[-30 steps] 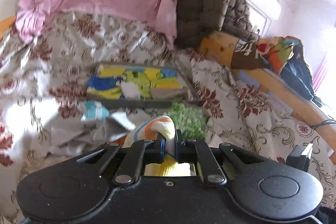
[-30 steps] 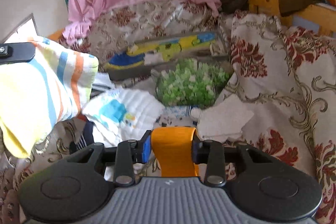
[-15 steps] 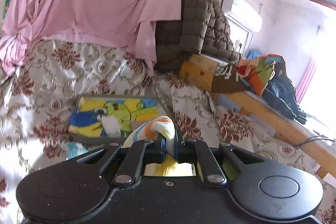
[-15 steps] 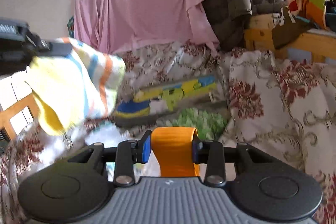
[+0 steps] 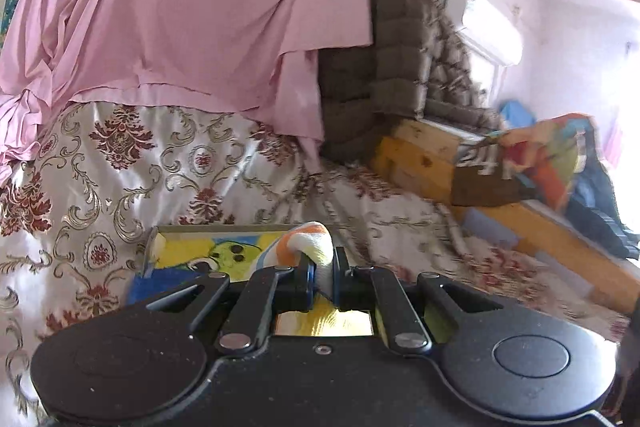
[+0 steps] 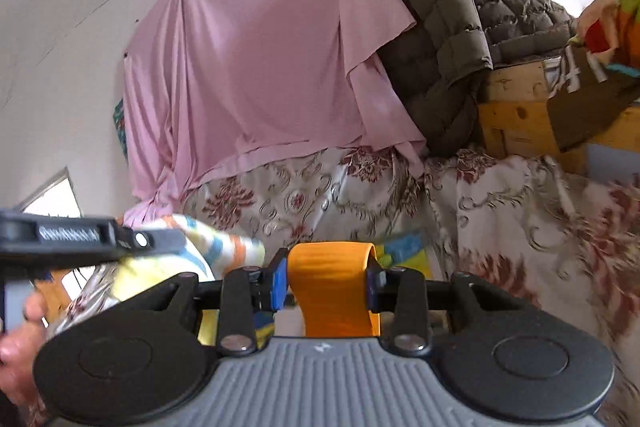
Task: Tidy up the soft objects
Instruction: 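Carry the sock onto the painted tray while the right tool places the orange cup there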
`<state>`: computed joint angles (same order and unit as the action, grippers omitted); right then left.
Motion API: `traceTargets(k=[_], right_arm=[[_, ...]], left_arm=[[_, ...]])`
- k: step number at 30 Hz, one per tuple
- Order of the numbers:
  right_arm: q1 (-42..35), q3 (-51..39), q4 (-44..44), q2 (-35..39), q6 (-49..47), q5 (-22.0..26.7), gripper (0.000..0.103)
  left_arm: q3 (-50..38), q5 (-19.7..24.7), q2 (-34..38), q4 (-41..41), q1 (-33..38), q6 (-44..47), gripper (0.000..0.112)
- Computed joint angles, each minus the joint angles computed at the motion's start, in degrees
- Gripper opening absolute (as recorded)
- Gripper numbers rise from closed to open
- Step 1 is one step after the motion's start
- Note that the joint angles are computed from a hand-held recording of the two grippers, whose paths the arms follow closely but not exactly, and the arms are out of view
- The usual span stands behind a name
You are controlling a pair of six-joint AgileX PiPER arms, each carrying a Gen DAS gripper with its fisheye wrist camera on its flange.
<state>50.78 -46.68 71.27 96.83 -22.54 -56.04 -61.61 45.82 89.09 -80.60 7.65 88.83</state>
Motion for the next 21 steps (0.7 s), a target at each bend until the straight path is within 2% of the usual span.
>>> traceTargets(k=[3, 5, 8, 11, 13, 16, 19, 21], right_arm=[[-9.07, -3.87, -8.59, 3.70, 4.29, 6.32, 0.040], [-13.77, -7.87, -12.49, 6.59, 4.40, 10.66, 0.040], [-19.35, -15.33, -14.52, 11.33, -0.23, 17.55, 0.040], [-23.18, -22.04, -12.97, 15.59, -5.25, 24.67, 0.040], [-24.87, -26.77, -7.94, 18.53, -11.73, 29.11, 0.040], [-26.79, -32.84, 4.58, 22.34, -25.39, 34.45, 0.040], [-27.83, -37.11, 18.81, 25.06, -39.29, 36.88, 0.040], [-28.03, -37.80, 22.74, 25.69, -42.88, 37.29, 0.040]], left_arm=[[-7.09, -7.23, 8.00, -1.31, -5.85, -1.22, 0.009], [-12.38, -10.00, 13.32, -1.83, -8.34, -2.60, 0.009], [-20.51, -12.68, 21.44, -1.47, -10.90, -5.00, 0.009], [-27.68, -13.52, 28.71, -0.57, -12.14, -6.56, 0.009], [-30.99, -13.67, 32.61, -0.51, -12.48, -7.03, 0.009], [-36.33, -14.02, 38.05, 3.26, -13.15, -11.02, 0.009], [-41.01, -14.12, 42.18, 7.81, -13.69, -15.06, 0.009], [-43.56, -13.66, 44.06, 11.46, -13.80, -19.09, 0.009]])
